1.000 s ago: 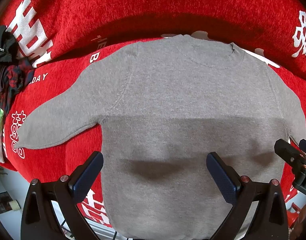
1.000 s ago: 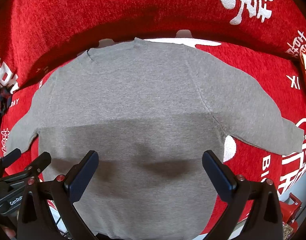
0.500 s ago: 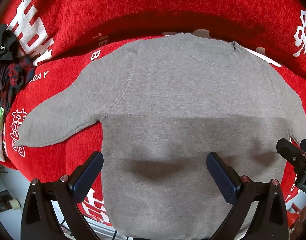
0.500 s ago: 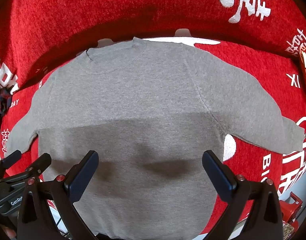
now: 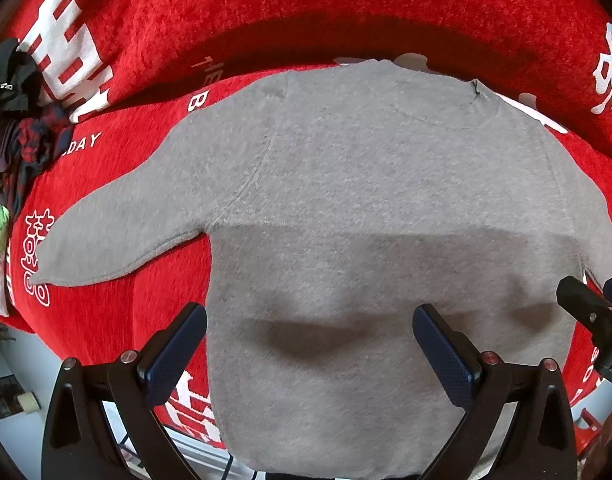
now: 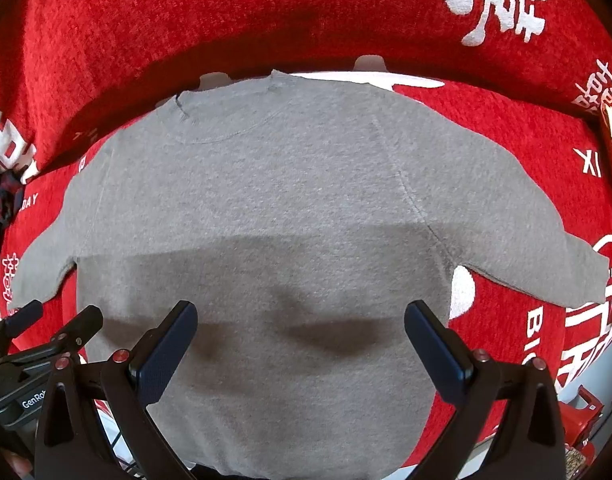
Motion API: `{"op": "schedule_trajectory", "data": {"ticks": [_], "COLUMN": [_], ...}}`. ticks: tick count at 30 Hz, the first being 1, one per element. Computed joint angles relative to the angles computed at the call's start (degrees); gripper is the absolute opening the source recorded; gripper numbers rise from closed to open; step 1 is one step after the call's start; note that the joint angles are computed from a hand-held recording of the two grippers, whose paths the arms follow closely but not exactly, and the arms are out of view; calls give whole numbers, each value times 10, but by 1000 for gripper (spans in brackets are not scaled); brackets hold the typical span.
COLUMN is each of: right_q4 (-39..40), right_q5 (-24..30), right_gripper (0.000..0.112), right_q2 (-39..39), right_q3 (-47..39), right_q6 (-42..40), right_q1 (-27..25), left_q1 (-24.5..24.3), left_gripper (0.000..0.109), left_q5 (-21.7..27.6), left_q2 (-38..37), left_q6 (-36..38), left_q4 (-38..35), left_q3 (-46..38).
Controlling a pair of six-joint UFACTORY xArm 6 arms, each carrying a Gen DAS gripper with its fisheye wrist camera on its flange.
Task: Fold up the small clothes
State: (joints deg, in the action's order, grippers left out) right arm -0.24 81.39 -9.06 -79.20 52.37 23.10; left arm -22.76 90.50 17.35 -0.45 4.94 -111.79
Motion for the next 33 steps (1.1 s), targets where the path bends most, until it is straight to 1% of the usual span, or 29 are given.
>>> {"op": "schedule_trajectory", "data": {"ticks": [15, 33], "right_q4": [-1, -1], "right_q5": [2, 21], "right_gripper": [103, 103], "right_q2": [10, 37], "right_q3": [-10, -44], "right_q6": [2, 2], "right_q1": [7, 20], "left_q1": [9, 24], "left_gripper": [103, 103], "left_q5": [-2, -10], "left_q2": [-4, -11], "left_q6": [0, 10], "left_q4": [-3, -16], "left_q3": [8, 26]}}
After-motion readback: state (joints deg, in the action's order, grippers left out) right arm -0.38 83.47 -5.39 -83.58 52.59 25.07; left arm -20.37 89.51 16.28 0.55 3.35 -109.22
